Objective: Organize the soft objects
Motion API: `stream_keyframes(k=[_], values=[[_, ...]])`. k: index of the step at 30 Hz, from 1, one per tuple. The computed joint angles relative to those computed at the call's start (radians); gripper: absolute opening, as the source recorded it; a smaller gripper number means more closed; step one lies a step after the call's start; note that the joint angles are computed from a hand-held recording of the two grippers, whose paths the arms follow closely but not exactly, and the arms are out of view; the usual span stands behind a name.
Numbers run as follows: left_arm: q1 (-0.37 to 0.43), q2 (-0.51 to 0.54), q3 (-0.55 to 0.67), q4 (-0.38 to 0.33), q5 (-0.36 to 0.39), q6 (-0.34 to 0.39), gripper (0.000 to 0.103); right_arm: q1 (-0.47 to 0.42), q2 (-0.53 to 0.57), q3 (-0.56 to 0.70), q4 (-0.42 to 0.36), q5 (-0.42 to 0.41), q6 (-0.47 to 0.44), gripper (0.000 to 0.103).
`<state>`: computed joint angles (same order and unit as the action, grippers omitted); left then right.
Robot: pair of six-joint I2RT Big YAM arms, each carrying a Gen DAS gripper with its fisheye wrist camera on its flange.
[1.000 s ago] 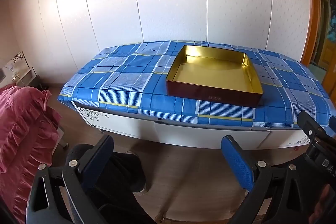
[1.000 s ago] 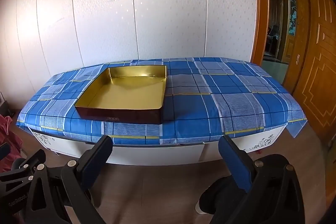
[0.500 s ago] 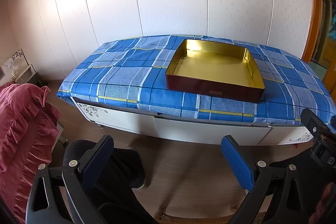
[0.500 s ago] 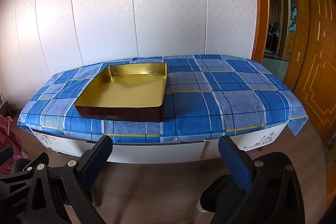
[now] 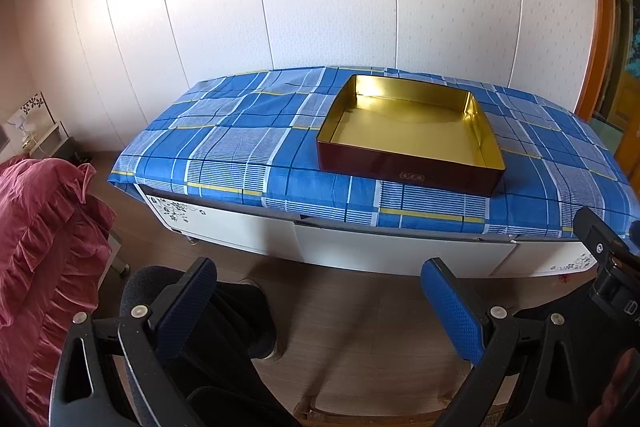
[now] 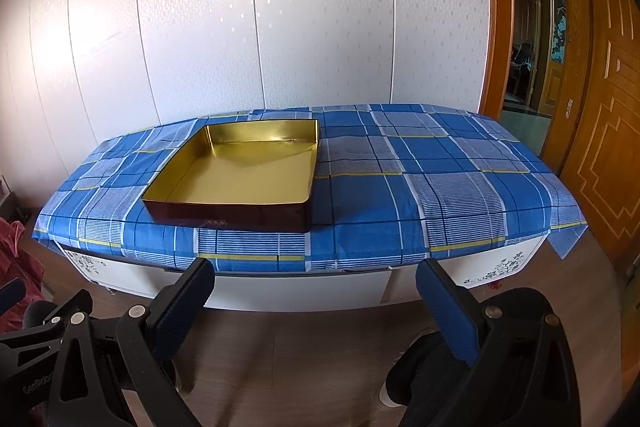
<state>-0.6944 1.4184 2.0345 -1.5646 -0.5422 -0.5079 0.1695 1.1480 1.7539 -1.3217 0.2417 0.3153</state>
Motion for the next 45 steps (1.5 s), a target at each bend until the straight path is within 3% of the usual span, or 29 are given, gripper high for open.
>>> stream_keyframes(k=[45], values=[[0.005, 0.008, 0.000, -0.011, 0.008, 0.001, 0.103, -0.003, -0.002, -0.007, 0.006, -0.027, -0.008, 0.103]])
